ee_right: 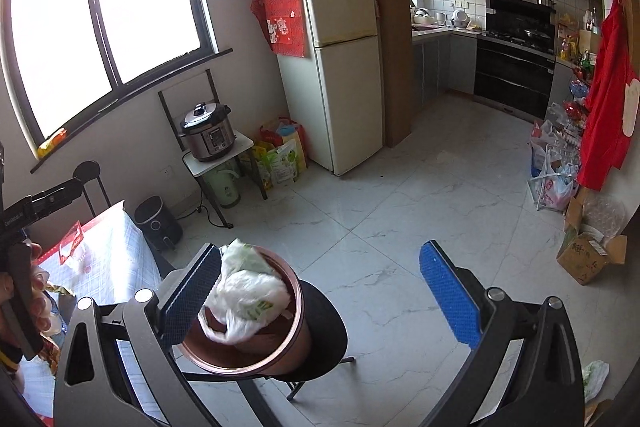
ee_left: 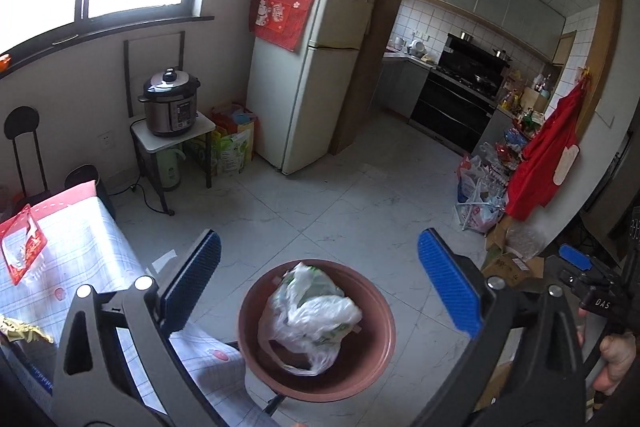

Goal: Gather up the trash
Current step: 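Lower the white plastic bag into the bin and open the left tool, then grasp the brown paper snack bag with the right tool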

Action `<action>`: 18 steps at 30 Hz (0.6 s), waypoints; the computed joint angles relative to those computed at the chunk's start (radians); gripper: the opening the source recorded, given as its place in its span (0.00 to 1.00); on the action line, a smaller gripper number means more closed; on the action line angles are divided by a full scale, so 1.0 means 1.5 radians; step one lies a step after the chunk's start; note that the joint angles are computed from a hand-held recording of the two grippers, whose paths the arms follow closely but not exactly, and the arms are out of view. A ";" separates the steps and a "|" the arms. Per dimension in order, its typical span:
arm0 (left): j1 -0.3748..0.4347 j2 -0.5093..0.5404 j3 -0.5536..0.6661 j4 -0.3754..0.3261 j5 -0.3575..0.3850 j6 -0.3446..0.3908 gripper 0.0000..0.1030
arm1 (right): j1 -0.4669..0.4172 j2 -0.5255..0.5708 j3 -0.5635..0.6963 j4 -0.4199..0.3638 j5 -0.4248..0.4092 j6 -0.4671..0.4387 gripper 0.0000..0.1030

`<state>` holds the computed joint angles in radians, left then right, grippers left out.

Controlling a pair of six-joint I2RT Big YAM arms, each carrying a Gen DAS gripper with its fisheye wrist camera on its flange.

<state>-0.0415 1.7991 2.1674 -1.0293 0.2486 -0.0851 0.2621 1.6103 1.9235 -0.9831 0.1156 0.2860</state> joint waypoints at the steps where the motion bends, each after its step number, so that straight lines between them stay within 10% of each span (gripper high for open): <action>1: 0.010 -0.013 -0.011 0.000 -0.005 0.000 0.95 | 0.003 0.003 0.005 0.000 0.001 0.000 0.95; 18: 0.291 -0.307 -0.290 0.029 -0.119 0.012 0.95 | 0.139 0.094 0.163 -0.047 -0.015 -0.021 0.95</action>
<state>0.3944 1.3386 1.7327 -0.9852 0.0700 -0.0673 0.4704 1.7514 2.1681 -1.0535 0.0928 0.2548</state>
